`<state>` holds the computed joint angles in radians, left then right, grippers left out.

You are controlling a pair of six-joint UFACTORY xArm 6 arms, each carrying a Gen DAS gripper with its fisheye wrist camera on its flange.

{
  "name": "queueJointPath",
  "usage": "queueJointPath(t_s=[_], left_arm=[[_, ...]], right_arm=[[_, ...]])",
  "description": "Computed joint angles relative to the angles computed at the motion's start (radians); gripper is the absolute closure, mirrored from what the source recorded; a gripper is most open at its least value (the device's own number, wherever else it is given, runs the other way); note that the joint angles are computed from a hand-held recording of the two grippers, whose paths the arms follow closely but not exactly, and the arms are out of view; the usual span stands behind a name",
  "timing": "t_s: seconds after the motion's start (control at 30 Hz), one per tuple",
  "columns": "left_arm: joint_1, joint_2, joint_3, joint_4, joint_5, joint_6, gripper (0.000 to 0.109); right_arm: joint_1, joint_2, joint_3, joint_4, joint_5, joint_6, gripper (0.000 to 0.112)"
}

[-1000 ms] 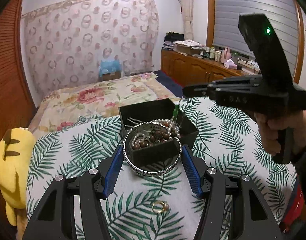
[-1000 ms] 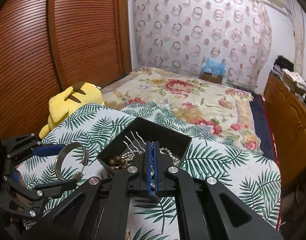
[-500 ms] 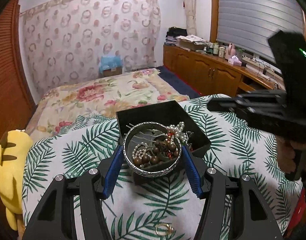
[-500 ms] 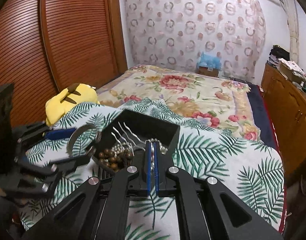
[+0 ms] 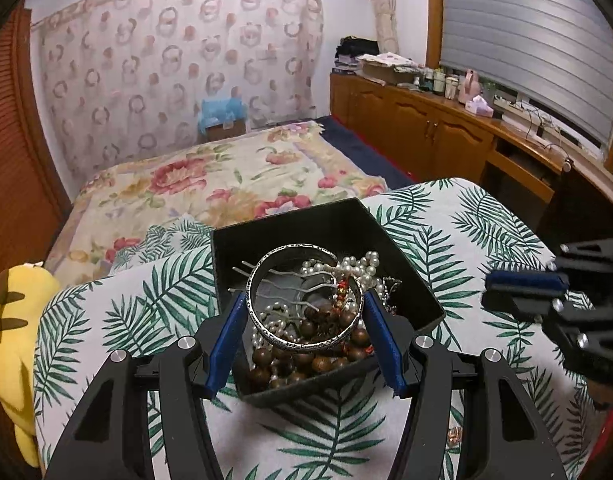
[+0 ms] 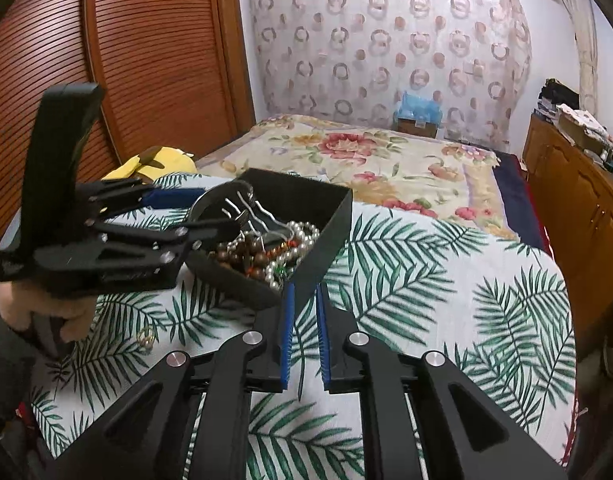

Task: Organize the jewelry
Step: 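Carry the bangle and jade pendant over the black box and open both grippers, then move the left gripper to the gold ring while the right gripper approaches the gold flower earring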

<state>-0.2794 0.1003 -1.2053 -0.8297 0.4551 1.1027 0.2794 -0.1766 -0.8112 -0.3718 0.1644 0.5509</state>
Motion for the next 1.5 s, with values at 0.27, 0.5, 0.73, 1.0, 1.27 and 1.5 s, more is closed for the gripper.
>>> queueJointPath(t_s=[0.27,0.5,0.73,1.0,1.27,1.5], left_arm=[[-0.004,-0.009,0.01,-0.001,-0.005,0.0,0.051],[0.03,-0.076,0.06,-0.068,0.025,0.07,0.045],[0.062,-0.148,0.14,-0.101,0.035,0.146,0.043],[0.121,-0.201,0.233,-0.082,0.082,0.178,0.043],[0.16,-0.241,0.317,-0.061,0.115,0.186,0.043],[0.155,-0.261,0.356,-0.048,0.12,0.201,0.043]], right_arm=[[0.011,-0.013,0.039,-0.039,-0.005,0.04,0.1],[0.044,-0.025,0.074,-0.05,-0.014,0.055,0.095],[0.102,-0.021,0.09,-0.032,0.0,0.028,0.081],[0.147,0.01,0.074,-0.009,0.063,-0.03,0.081],[0.152,0.025,0.061,-0.058,0.088,0.008,0.081],[0.157,0.017,0.064,-0.057,0.089,-0.012,0.095]])
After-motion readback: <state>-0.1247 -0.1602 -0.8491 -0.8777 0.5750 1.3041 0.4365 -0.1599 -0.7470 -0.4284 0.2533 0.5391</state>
